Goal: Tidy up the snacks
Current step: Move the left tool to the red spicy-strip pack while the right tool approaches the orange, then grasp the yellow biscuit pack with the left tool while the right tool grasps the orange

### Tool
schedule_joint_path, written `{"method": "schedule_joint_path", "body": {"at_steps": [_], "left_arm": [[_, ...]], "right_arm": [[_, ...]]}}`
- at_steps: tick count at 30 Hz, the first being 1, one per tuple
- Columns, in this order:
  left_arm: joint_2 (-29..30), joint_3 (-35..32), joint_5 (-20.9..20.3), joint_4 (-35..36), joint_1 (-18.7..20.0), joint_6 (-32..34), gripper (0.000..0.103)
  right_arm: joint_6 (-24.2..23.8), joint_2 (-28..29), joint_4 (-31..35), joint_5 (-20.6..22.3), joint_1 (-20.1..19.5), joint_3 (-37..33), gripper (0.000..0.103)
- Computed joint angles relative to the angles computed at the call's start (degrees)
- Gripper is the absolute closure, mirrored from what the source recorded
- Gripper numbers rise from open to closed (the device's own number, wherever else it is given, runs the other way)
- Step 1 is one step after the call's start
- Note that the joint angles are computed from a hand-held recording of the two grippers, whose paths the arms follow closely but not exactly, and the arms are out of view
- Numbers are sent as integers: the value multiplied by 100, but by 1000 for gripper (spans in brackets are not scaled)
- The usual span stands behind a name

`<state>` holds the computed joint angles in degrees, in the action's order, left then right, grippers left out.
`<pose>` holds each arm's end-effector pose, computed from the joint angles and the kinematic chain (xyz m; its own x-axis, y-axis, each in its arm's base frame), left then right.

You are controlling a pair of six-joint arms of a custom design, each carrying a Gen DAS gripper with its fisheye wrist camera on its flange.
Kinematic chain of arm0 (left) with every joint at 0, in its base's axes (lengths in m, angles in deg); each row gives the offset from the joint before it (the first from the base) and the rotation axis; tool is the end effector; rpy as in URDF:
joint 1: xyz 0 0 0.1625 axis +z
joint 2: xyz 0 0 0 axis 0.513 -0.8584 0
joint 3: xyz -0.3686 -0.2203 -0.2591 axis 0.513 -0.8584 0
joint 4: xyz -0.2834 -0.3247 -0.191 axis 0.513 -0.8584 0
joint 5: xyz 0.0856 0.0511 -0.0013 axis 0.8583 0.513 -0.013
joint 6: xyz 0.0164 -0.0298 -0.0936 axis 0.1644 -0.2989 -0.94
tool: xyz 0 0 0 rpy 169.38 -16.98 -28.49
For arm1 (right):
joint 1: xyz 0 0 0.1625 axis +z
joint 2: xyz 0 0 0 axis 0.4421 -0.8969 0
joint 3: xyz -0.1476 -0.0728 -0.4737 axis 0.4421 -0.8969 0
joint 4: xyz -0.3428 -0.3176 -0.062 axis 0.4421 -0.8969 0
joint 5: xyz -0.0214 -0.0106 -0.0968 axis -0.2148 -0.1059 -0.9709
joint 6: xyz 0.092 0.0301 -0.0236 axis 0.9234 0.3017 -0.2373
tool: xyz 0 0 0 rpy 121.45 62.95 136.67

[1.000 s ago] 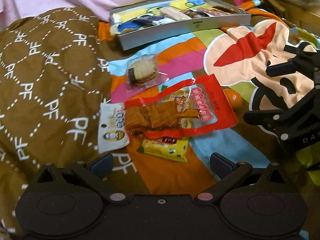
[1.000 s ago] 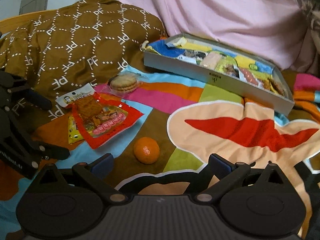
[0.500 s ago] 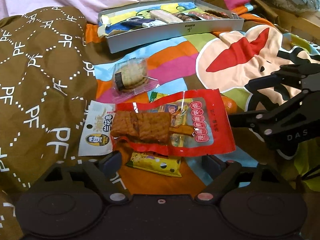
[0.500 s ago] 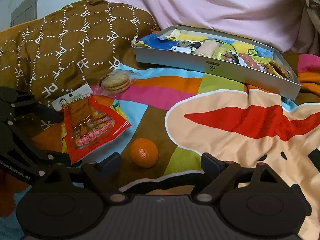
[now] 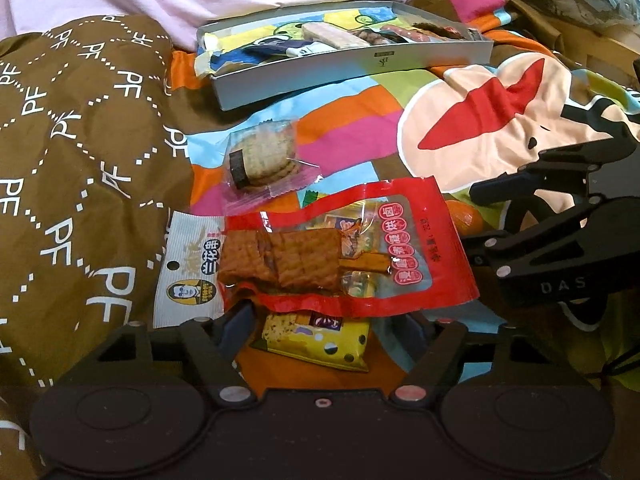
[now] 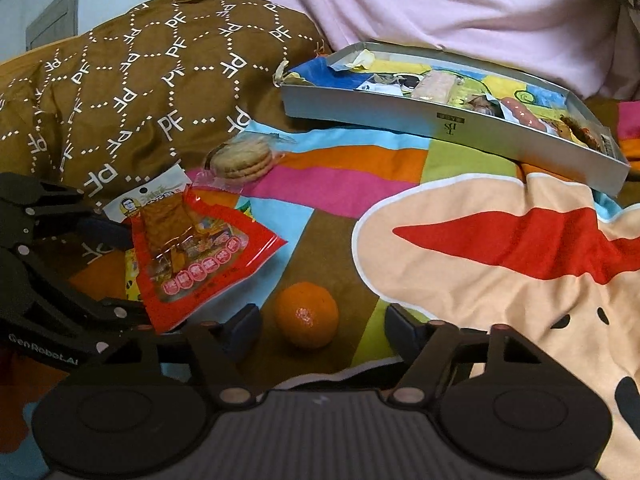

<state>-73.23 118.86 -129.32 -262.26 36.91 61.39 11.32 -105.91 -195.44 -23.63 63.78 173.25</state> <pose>-0.0765 -0.6744 0.0649 -0.6089 0.4268 -0.6687 0.7437 0.6003 -0.2940 0.1066 -0.6627 0.0328 -0.5765 -0.3658 0.7306 -0.7710 0.5397 -0.3382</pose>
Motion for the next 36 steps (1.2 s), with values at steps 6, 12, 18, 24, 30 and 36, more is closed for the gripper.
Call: {"method": "schedule_joint_path", "body": {"at_steps": [6,12,18,24,30,36], "left_arm": [[75,-109,2,-5,14,-2,32],[141,-206,173,87,-38,-119,37],[144,-242,385,253,-128,-360,48],[141,-278,753,554,-272,-790,50],[-48,-254,647,1293,-348,-1944,52],[-206,-329,-20,1942,-323,-3084,52]], "right_arm": [[149,-28,35,53,-33,2,41],[148,-19,55,61,-28,2,50],[86,12,53,-43,15,-2,64],[25,3,59,-117,47,14,66],[-180,-9,-219,-413,127,25,66],[-83,-123,-608,-550,123,52,66]]}}
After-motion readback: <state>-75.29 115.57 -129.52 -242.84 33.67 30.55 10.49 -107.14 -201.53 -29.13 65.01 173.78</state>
